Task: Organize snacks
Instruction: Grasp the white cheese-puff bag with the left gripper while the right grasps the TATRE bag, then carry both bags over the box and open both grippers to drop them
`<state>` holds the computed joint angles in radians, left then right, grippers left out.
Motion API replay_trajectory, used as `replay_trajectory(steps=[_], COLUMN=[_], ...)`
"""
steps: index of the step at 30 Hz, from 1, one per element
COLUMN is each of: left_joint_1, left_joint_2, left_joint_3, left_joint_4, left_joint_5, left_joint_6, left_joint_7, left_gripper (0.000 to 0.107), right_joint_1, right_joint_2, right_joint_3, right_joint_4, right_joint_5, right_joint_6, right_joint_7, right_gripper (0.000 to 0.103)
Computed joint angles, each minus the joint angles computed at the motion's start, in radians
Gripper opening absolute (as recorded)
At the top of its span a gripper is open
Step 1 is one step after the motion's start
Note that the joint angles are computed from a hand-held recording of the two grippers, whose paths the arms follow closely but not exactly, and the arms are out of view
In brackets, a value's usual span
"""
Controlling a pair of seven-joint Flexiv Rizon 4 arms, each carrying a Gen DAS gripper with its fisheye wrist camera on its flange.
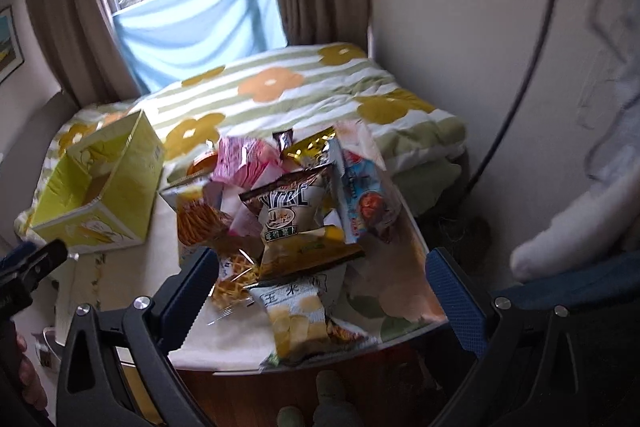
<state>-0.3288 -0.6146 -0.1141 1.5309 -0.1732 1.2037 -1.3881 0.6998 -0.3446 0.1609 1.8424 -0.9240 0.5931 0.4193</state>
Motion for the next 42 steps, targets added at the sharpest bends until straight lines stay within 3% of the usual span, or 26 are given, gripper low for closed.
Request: replay_trajectory(steps=[4, 8, 14, 21, 23, 27, 28, 31, 42], left_joint_1=[-0.049, -0.086, -0.112, -0.124, -0.126, -0.124, -0.12, -0.116, -0.103], left_joint_2=[-0.1, -0.212, -0.388, -0.528, -0.562, -0.625, -0.63, -0.634, -0.54], left_joint_3=[0.033, 0.063, 0.083, 0.093, 0.094, 0.089, 0.082, 0.077, 0.078], left_joint_4=[-0.146, -0.317, -0.593, -0.824, -0.884, -0.993, -0.998, -0.997, -0.83], left_joint_5=[0.02, 0.05, 0.074, 0.092, 0.092, 0.084, 0.079, 0.074, 0.095], left_joint_6=[-0.106, -0.208, -0.363, -0.506, -0.549, -0.645, -0.651, -0.655, -0.576], left_joint_7=[-0.058, -0.13, -0.204, -0.264, -0.279, -0.292, -0.291, -0.294, -0.287], left_gripper=[0.103, 0.103, 0.103, 0.099, 0.094, 0.067, 0.052, 0.046, 0.042], right_joint_1=[-0.042, -0.055, -0.059, -0.072, -0.072, -0.071, -0.069, -0.068, -0.062], right_joint_2=[-0.05, -0.107, -0.173, -0.222, -0.232, -0.241, -0.242, -0.25, -0.249], right_joint_3=[-0.025, -0.048, -0.087, -0.123, -0.133, -0.148, -0.151, -0.156, -0.165], right_joint_4=[0.01, -0.021, -0.065, -0.087, -0.094, -0.094, -0.094, -0.101, -0.098], right_joint_5=[-0.028, -0.012, -0.004, 0.042, 0.057, 0.081, 0.086, 0.107, 0.136], right_joint_6=[0.127, 0.179, 0.256, 0.368, 0.388, 0.426, 0.429, 0.433, 0.427], right_joint_7=[-0.061, -0.168, -0.294, -0.363, -0.376, -0.393, -0.397, -0.414, -0.423], right_gripper=[0.103, 0.102, 0.093, 0.088, 0.088, 0.087, 0.086, 0.08, 0.061])
